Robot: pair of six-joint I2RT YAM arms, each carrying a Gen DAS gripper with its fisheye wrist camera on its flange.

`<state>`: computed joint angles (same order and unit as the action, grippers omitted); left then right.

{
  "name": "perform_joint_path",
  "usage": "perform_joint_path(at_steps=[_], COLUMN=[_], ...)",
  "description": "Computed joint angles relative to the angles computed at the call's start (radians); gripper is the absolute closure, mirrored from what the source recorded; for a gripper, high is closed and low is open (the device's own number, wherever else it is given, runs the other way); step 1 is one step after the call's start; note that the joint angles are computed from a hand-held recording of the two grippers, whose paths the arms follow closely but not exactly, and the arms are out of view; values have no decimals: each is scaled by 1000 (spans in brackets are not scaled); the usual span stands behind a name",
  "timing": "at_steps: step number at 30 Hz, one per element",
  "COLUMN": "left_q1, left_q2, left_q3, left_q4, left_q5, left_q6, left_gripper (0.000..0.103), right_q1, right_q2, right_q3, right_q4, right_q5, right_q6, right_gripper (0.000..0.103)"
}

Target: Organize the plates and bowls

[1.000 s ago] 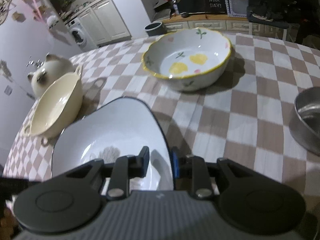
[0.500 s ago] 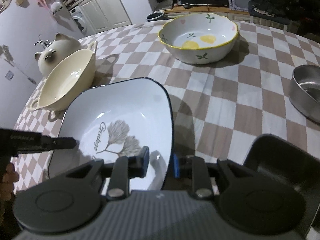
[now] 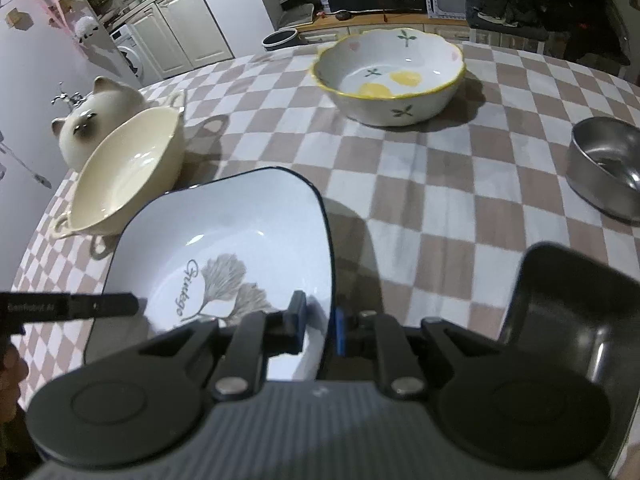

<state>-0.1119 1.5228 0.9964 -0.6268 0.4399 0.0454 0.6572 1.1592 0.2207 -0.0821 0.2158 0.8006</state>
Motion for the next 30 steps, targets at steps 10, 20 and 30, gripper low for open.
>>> perform_joint_path(at_steps=[10,20,30], left_q1=[135,227,295], left_q2=[-59,-77,-53], left_q3=[53,74,90], left_q4=[-166,-289,-323], left_q5=[31,3,-28], left_q6=[229,399,473], left_gripper=[88,86,85], right_q1=[340,600,603], right_q2=[-8,176,290], right_q3=[114,284,337], right_q4=[-157,-324,-260], right_q5=[187,240,195], right_q6=[357,591,550], right_gripper=[85,86,86])
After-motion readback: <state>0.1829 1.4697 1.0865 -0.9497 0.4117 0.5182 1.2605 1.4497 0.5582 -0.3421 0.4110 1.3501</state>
